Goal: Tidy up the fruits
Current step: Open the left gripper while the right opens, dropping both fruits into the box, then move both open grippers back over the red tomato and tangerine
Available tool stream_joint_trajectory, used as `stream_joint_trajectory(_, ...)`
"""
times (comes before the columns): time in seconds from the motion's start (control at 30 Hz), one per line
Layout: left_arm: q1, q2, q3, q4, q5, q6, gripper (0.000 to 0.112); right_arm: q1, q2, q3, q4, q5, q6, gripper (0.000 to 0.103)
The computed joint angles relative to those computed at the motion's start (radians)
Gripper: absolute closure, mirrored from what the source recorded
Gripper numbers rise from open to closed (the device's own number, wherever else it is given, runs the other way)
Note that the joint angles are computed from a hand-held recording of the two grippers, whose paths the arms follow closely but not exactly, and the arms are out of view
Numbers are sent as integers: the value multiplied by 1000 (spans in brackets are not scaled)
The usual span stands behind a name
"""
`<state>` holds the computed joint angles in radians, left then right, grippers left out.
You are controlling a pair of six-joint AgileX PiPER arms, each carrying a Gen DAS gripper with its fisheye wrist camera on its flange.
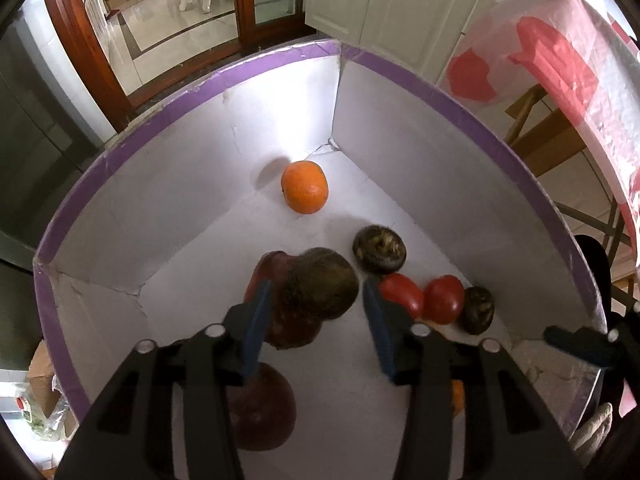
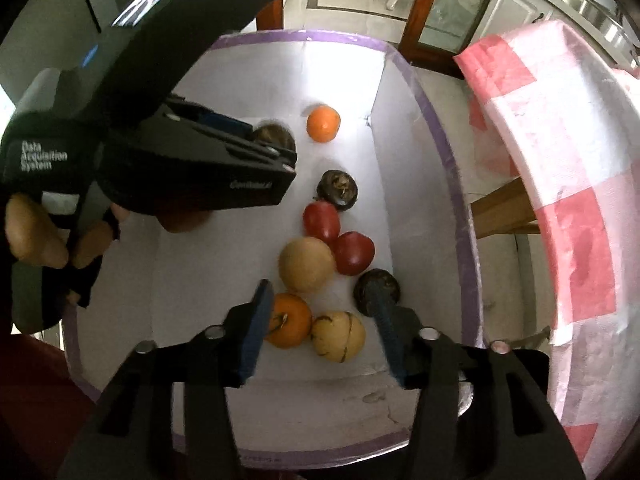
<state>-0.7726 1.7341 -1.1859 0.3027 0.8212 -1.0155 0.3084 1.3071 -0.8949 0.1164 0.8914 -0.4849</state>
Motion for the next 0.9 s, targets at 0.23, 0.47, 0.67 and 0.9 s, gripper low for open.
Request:
stream_joint_trajectory(0.23,-9,-3,-35,36,47,-47,30,-30,-24,-5,27,12,-29,34)
stream_joint_trajectory(0.47,-15,-3,-70,36,84,-32,29,-80,-55,-23,84,33,-68,34)
stream_joint_trajectory(0.67,-40,4,-136,74,154,-30,26,-151,-87,-49,176,52,-141,34)
stream_joint_trajectory(0.9,-94,24,-280,171,286,-31,19,-363,-164,-126,377,140,-310,28)
